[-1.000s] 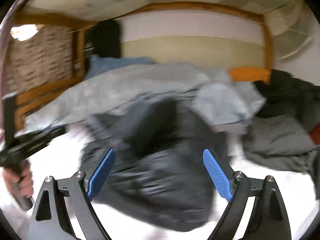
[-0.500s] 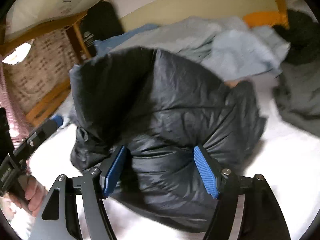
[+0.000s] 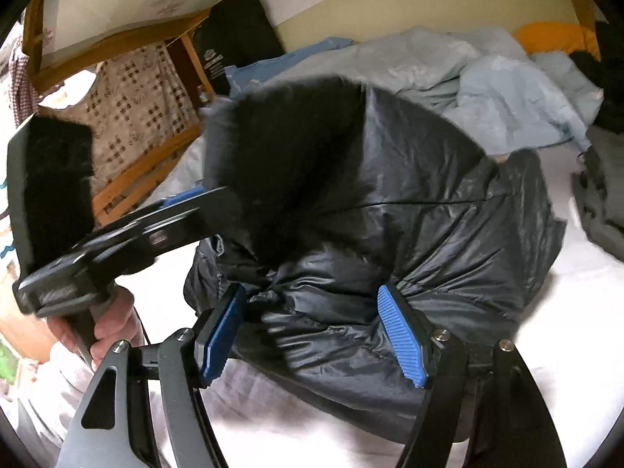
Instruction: Fold large clothes
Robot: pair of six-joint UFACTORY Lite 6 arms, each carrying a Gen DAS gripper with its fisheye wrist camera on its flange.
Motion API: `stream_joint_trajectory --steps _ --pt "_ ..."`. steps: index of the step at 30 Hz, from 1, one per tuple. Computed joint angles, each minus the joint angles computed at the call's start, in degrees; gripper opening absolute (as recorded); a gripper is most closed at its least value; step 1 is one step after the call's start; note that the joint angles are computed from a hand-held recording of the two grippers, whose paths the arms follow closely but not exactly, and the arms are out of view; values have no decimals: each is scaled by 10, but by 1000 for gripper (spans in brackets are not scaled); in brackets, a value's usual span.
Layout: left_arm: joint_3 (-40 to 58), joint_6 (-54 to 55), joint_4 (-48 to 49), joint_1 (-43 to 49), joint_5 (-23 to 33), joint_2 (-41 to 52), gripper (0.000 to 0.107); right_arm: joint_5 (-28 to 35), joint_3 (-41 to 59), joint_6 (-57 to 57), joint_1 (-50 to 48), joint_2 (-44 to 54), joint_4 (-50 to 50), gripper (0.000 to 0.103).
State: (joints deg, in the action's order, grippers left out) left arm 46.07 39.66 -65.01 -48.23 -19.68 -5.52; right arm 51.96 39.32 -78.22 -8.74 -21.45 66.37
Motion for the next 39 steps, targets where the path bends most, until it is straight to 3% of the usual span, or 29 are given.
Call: stream_joint_trajectory --steps 1,2,4,6,9,10,11,12,13,15,19,21,23,24,27,30,39 --pt "8 20 -36 4 -14 15 32 -24 -6 4 7 -19 3 73" --pt "14 54 -85 5 -30 26 23 -52 -15 4 11 -41 9 73" --pt "-10 57 -110 12 -49 12 12 -113 -36 -1 13 -93 28 73" --pt "-39 31 -112 23 -58 -14 10 -149 -41 -3 6 -111 44 73" --pt "-77 29 -148 40 -59 -49 10 -137 -24 -4 -15 -67 43 72" --pt "-86 36 -161 48 -54 -55 10 -134 -16 2 -12 -47 26 69" --pt "-98 35 -169 52 -55 -62 11 -135 -12 2 -7 -28 8 58" --pt "-102 30 -167 59 -58 -60 17 -135 -17 -11 -5 -15 2 57" --pt "-114 25 -166 52 -78 -65 29 -135 -23 -22 -6 -12 10 57" --pt "-147 15 -170 0 -167 -96 43 -148 -30 -27 6 -7 12 57" --pt "-154 72 -187 -140 -337 -138 42 -170 -40 -27 32 -23 15 57" --pt "-99 140 -240 -212 -441 -81 42 -165 -40 -26 30 -25 15 57" --pt "-71 144 -245 -246 -487 -32 41 -156 -38 -27 22 -23 15 57" --pt "-63 144 -231 -253 -480 -17 41 -152 -32 -18 21 -18 11 57" --pt "29 224 -246 -232 -462 84 21 -135 -26 -12 10 -15 7 57" --pt "76 239 -239 -180 -439 130 20 -122 -30 -31 -5 -24 12 57" --pt "-6 144 -245 -21 -296 88 13 -134 -56 -64 -39 -100 24 57"
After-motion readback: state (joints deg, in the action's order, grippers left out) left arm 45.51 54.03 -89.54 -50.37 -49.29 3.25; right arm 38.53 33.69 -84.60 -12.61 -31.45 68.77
